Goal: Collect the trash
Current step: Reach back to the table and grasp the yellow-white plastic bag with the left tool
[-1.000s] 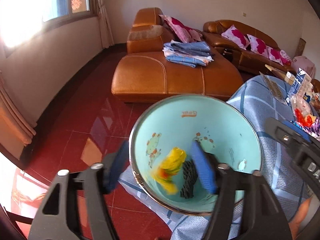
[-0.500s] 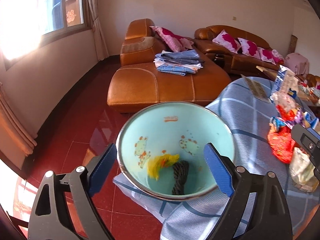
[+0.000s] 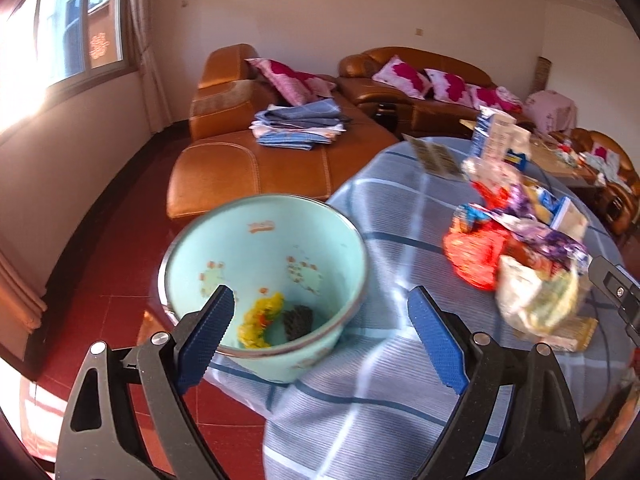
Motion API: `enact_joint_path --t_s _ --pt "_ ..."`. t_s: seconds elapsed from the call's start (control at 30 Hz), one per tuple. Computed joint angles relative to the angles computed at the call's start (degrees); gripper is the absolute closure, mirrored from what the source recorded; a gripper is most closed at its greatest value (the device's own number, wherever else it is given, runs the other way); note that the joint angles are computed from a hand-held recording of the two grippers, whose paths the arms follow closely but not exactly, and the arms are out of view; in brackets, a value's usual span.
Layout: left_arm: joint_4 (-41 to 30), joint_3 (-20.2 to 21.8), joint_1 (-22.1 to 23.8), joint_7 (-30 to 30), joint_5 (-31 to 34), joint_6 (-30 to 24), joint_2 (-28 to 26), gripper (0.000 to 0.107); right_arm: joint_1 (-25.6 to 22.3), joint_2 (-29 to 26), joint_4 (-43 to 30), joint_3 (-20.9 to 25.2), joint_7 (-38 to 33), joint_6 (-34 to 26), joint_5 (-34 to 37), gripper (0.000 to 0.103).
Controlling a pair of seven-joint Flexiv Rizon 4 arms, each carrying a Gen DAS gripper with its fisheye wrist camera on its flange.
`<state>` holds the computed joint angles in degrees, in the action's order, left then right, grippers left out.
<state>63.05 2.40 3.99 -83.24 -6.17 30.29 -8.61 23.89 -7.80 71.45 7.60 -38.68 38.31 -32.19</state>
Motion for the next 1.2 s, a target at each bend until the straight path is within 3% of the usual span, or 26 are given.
enact_joint_path --t_s 0.3,0.6,0.9,0.97,1.03,1.2 --pt "3.65 -2.3 -2.31 5.34 -5.79 0.64 1.37 0.021 -4.13 5.59 7.49 0.41 3.06 -0.26 -0.89 0.045" --pt "1.5 -5.09 -5.8 10.07 -9.73 1.52 -1.4 0.02 -7.58 8.57 11.35 1.05 4.07 -1.22 0.72 0.045" --pt "-5.36 -6.23 -9.52 12.3 -6.59 -2.96 -7.22 0.019 -9.54 10.9 14.14 1.65 3.89 -2.55 4.12 0.045" --pt "-6.45 -5.9 -10.09 12.06 -5.19 -3.63 -8.15 0.025 -9.81 11.21 14.38 1.7 3.76 -2.5 4.97 0.045" --pt "-7.54 -6.06 -9.79 11.98 -6.12 -5.56 -8.99 0.045 -9.94 11.37 14.55 1.84 3.58 -2.44 5.27 0.045" --pt "-8.12 -6.28 -9.18 12.06 -8.42 -6.59 -9.51 0.054 -9.87 11.26 14.54 2.02 2.57 -1.81 6.48 0.045"
